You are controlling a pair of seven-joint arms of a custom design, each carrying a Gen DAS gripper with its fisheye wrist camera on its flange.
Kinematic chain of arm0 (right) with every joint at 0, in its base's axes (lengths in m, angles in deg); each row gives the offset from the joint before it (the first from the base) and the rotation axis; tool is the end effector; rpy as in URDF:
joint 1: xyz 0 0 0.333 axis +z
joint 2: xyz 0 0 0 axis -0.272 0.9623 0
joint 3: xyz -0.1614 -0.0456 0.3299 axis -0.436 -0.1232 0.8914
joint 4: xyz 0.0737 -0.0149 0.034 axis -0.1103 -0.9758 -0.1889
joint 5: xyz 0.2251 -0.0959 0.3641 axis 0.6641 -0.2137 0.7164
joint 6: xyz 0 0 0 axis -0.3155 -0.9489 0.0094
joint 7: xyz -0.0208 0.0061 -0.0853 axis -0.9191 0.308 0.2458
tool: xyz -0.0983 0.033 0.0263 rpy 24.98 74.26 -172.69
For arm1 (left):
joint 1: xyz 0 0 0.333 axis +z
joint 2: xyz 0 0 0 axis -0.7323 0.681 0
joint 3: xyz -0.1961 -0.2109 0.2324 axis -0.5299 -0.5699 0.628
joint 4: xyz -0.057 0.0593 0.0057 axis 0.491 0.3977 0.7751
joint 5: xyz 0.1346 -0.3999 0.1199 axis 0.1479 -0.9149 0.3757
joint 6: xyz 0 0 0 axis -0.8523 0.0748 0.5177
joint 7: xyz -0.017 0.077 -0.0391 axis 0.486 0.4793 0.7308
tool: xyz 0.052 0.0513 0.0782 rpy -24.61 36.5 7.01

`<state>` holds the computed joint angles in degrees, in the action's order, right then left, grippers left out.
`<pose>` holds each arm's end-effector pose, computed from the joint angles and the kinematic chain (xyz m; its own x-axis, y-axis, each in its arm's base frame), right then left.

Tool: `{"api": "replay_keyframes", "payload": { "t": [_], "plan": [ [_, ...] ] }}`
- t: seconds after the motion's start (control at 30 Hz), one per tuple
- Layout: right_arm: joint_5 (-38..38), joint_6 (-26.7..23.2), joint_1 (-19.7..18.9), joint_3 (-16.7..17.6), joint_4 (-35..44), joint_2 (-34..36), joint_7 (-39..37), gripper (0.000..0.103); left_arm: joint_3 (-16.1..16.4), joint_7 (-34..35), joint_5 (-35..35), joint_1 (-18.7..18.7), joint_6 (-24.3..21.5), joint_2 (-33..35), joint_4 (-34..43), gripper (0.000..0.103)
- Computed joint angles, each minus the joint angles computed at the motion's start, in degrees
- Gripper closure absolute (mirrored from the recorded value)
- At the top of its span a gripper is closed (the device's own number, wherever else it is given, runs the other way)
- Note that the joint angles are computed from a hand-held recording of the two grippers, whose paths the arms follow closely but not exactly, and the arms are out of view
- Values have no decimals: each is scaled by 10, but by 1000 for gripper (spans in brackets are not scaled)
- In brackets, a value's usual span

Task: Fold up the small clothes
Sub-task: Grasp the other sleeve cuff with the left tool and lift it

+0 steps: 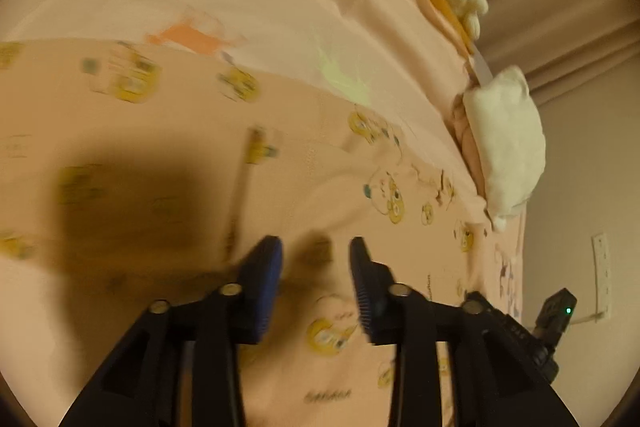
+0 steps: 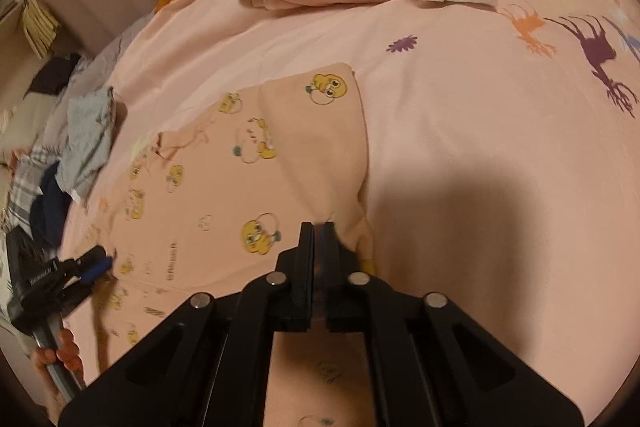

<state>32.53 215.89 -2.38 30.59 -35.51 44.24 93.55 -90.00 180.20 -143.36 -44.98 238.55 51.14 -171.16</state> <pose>0.6983 0.2264 0.4751 0.0327 -0.9343 -0.3550 -0.8610 0.1541 -0.4848 0.6090 -0.0060 0.4709 0.2738 -0.7352 0.6200 -0.7670 -0.5559 -0.3205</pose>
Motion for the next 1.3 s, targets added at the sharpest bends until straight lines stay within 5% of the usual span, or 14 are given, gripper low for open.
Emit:
{"api": "replay_keyframes", "payload": {
  "t": [0.07,0.13,0.5,0.6,0.7,0.8,0.83,0.87,0.97,1.07,1.3],
  "plan": [
    [12,19,-4,9,-20,-18,-23,74,6,-1,0,3,18,-30,-29,38],
    [34,32,-7,22,-33,-31,-50,68,18,-9,-4,6,39,-62,-63,32],
    [150,38,13,43,-68,-69,-171,63,116,-127,-11,45,156,-147,-193,32],
    [151,27,23,40,-65,-66,-174,63,168,-32,-137,4,182,-132,-177,32],
    [138,19,32,34,-58,-57,-161,63,156,-12,-168,19,200,-101,-149,32],
    [135,14,34,34,-52,-51,-154,63,124,-81,-102,57,204,-82,-138,64],
    [135,14,35,34,-51,-50,-154,63,119,-103,-73,67,195,-78,-135,87],
    [135,13,34,35,-50,-48,-154,63,111,-129,-37,76,183,-74,-131,97],
    [139,14,31,35,-50,-46,-156,63,64,-251,158,119,187,-86,-140,102],
    [161,19,23,41,-55,-50,-172,63,42,-284,268,117,186,-104,-128,102],
    [216,34,11,42,-75,-68,-207,63,44,-221,311,7,160,-93,-39,102]
  ]
}}
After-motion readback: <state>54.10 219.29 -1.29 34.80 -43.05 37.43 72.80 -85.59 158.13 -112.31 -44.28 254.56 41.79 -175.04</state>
